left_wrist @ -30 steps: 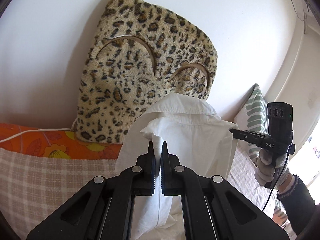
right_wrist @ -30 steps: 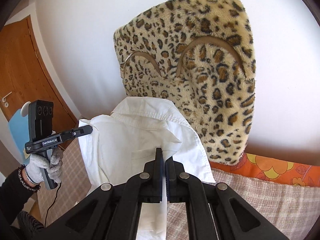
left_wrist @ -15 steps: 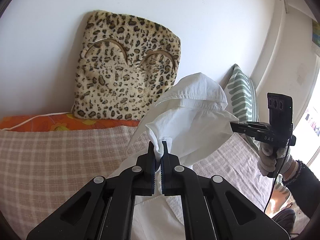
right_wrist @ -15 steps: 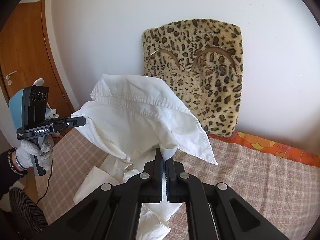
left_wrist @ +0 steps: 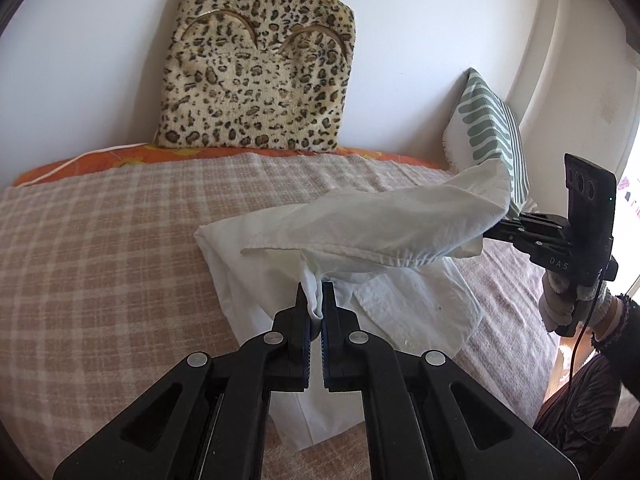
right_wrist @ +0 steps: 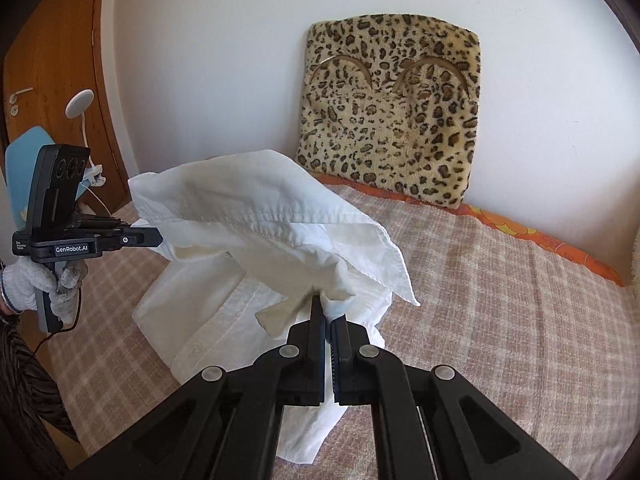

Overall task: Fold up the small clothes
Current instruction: 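Lift the collar with the left gripper and fold it over toward the hem, then open the left gripper and release the folded shirt onto the bedspread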

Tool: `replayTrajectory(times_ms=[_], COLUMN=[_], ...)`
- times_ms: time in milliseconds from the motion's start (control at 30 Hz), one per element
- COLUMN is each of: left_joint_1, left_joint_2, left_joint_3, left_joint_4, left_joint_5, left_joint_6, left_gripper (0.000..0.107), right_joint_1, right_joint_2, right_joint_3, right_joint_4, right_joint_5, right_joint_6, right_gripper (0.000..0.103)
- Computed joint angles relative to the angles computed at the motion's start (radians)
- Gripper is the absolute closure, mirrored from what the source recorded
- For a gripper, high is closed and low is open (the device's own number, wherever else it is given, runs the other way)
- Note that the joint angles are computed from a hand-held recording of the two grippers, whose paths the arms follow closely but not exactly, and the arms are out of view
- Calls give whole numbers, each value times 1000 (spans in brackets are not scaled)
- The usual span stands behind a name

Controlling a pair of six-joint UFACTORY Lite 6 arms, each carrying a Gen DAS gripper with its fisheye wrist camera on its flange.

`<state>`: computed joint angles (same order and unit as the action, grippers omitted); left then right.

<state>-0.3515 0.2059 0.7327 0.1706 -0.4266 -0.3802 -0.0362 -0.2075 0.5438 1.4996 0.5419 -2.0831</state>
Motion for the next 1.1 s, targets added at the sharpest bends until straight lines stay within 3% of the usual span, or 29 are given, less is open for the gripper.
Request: replayTrajectory(times_ms=[233,300,367,467,600,700,833,933,1033,1100], left_joint_1=[-42,-62,-93,-121,-138,-136,-100,-90,-78,-87], left_joint_2=[-1,-13,-51,-150,-290,-292,-168,-49,59,108], left_joint_3=[-58,-68,-108,-186,-253,-209,-68,31,106,112], left_joint_4=[-95,-161,-283,-388,-509,-516,-320,-331,-234,-264], left_joint_5=[9,51,67,99,122,119,126,138,186,212], left_joint_6=[108,172,307,433,562,559,339,341,248,296], left_gripper=[103,99,99,95,95,95,95,95,95,95], right_joint_1=[-21,-25,-50,-101,-296,-351,-235,-111,-21,29], right_joint_2=[-73,-113,-163,-314,-432,-401,-266,-87,39,86], right_joint_3=[-147,-186,-223,-315,-330,-256,-151,-56,-8,-1], right_joint_4=[93,56,-65,-273,-439,-403,-273,-204,-129,-112], right_joint_5=[-39,-60,-56,-80,67,189,188,128,53,-26], right_joint_6=[-172,-173,-120,-35,59,120,216,261,237,217], right_gripper=[102,97,96,84,81,81,78,78,77,78])
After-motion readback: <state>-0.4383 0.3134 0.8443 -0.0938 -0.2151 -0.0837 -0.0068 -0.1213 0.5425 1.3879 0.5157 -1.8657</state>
